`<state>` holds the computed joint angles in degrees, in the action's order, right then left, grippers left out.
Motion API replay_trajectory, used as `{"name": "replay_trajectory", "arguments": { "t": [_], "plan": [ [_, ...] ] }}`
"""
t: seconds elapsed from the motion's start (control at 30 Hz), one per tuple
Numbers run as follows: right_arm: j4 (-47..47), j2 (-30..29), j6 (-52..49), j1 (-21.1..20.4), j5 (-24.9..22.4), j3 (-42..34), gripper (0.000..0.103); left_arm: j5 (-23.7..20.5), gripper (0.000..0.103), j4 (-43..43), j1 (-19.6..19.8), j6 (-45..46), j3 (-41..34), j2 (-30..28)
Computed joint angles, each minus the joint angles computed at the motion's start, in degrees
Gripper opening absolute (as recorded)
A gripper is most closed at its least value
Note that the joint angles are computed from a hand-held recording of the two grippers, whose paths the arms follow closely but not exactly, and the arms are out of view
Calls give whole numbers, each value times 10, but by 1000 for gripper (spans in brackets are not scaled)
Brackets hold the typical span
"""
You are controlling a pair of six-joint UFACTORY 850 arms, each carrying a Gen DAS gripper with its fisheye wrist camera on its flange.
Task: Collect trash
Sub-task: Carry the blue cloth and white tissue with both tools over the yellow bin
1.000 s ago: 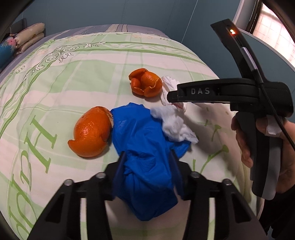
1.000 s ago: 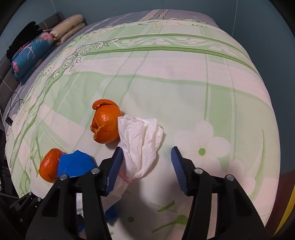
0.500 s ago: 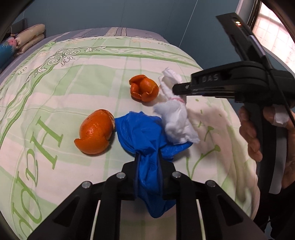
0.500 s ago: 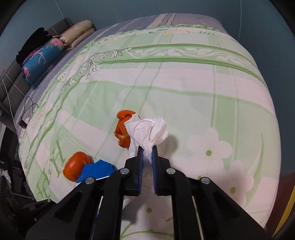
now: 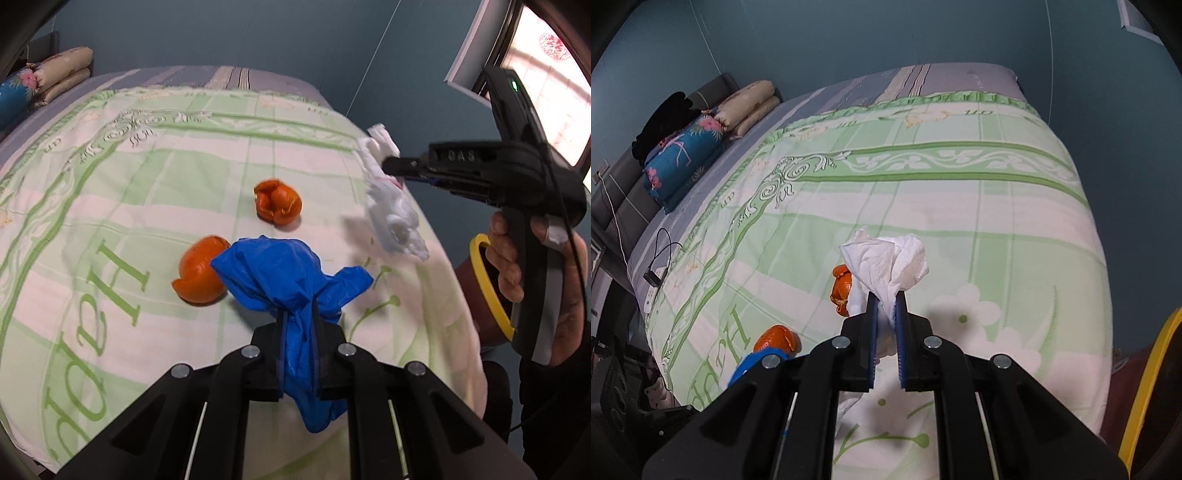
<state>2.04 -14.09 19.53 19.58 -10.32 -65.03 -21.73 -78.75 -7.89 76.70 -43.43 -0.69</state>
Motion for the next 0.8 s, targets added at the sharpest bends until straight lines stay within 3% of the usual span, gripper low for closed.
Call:
{"name": "replay_trajectory", "arguments": {
  "t": [0.33,0.63,0.8],
  "plan": [
    [-119,116,107,-5,28,75,8,14,9,-32,9,17,6,84],
    [-268,251,250,-40,54,163,8,80,9,-26,-77,6,-27,123],
    [-283,322,264,-81,57,211,8,103,9,-37,-132,17,-50,119]
  ]
}}
